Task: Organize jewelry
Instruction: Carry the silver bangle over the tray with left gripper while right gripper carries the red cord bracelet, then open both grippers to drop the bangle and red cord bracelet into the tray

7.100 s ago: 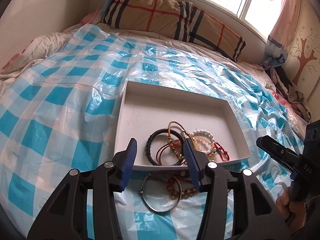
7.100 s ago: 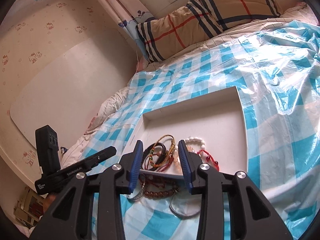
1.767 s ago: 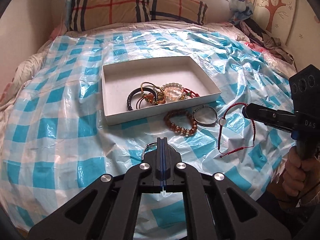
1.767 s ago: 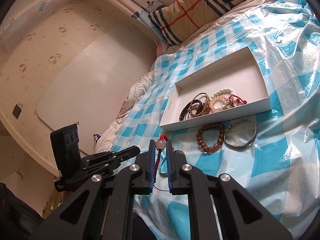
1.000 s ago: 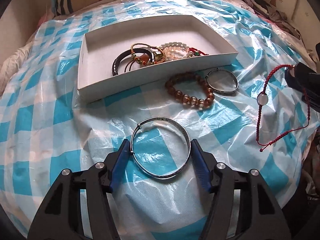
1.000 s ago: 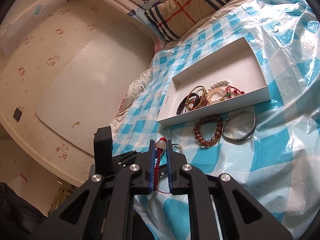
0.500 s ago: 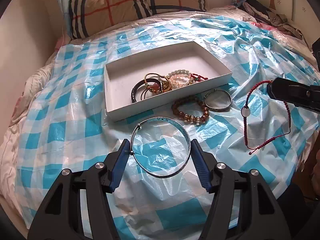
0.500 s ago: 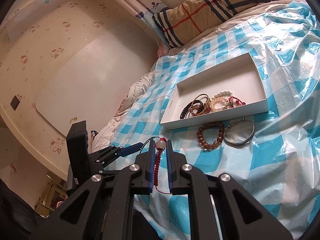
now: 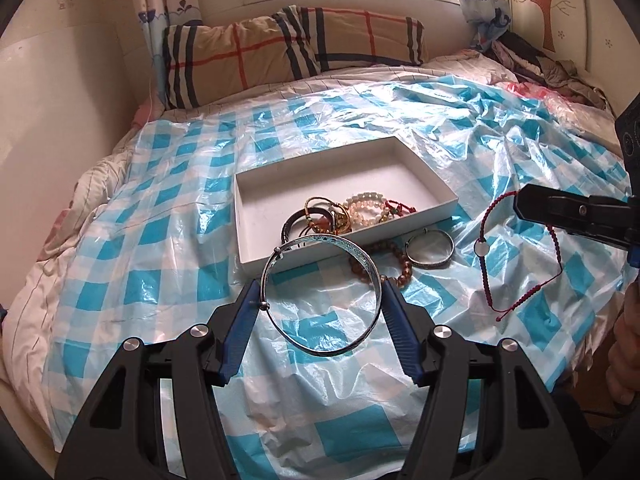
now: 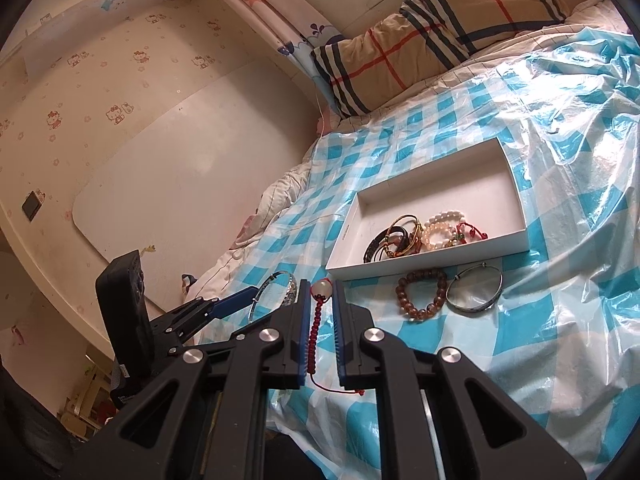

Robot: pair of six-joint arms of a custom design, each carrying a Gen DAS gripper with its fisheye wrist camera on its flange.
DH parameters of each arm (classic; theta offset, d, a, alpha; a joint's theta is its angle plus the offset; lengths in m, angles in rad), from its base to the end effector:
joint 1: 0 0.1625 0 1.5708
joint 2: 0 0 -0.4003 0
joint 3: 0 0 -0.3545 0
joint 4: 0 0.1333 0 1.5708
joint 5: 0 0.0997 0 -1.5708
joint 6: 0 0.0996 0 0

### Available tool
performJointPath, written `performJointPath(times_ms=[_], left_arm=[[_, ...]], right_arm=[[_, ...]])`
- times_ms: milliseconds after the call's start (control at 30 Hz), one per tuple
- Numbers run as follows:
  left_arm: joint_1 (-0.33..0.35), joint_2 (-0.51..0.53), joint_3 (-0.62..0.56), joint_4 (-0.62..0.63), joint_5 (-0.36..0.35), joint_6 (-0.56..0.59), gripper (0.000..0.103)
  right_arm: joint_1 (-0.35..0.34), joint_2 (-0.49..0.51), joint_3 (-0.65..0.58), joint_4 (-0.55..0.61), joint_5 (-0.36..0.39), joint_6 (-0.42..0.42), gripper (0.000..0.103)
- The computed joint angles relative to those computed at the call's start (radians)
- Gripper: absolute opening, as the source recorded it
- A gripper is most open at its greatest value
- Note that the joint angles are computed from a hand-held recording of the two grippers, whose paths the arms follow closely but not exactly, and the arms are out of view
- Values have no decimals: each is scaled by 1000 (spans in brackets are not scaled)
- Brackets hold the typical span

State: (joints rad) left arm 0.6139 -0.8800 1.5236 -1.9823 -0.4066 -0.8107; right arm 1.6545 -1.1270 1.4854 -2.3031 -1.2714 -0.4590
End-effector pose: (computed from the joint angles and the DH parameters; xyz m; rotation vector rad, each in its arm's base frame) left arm -0.3827 -0.5447 0.1970 0.3109 2.0614 -0.9040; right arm 0.2149 -0.6156 0.3475 -0.8440 2.7297 -0.6111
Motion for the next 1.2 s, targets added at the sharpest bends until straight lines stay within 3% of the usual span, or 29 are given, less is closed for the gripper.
performJointPath(times_ms=[267, 633, 1200], left_arm=[[24, 4, 17, -236, 55, 120, 58], [90, 99, -83, -500, 28, 384, 59], [183, 235, -254, -642, -45, 578, 59]], right_arm=[[10, 70, -81, -37, 20, 9, 12], [18, 187, -227, -52, 37, 29, 12], [18, 355, -432, -38, 24, 67, 12]])
